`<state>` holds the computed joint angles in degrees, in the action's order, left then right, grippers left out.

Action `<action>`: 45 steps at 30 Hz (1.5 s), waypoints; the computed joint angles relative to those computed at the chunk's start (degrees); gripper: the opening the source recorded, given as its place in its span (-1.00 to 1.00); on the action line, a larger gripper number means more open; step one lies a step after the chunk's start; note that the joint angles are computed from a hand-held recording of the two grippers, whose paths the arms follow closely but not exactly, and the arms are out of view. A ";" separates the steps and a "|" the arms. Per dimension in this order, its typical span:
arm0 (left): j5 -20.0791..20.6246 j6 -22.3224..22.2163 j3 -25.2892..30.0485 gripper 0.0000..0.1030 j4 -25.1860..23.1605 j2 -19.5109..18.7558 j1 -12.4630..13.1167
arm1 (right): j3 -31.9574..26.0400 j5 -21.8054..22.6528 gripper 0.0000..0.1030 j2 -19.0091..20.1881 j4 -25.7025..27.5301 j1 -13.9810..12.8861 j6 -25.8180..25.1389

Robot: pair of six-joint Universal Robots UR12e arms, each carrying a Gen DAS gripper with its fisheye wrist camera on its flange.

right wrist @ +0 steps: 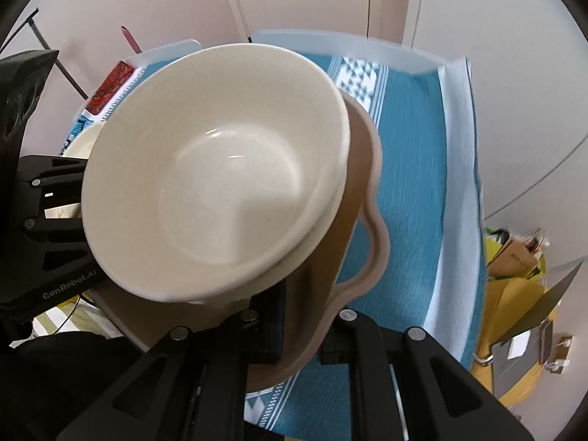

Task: Organize plates and bowls
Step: 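Carry the bowl stack with both grippers and lower it onto the plate stack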

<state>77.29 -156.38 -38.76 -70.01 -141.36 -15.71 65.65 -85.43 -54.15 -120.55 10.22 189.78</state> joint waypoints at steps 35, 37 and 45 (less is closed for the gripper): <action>-0.18 11.47 -2.04 -0.75 -5.82 2.71 12.11 | -40.41 -3.71 -0.78 21.25 17.04 11.61 13.70; -0.05 12.02 -2.69 -0.76 -5.54 2.77 12.15 | -40.08 -3.67 -0.78 21.34 16.93 11.71 14.13; -0.80 12.64 -3.25 -0.77 -5.97 1.87 12.26 | -37.20 -4.12 -0.78 20.41 16.48 11.66 15.15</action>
<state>76.49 -143.74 -42.01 -75.98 -139.49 -3.45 28.45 -89.55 -33.74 -104.07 21.88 204.93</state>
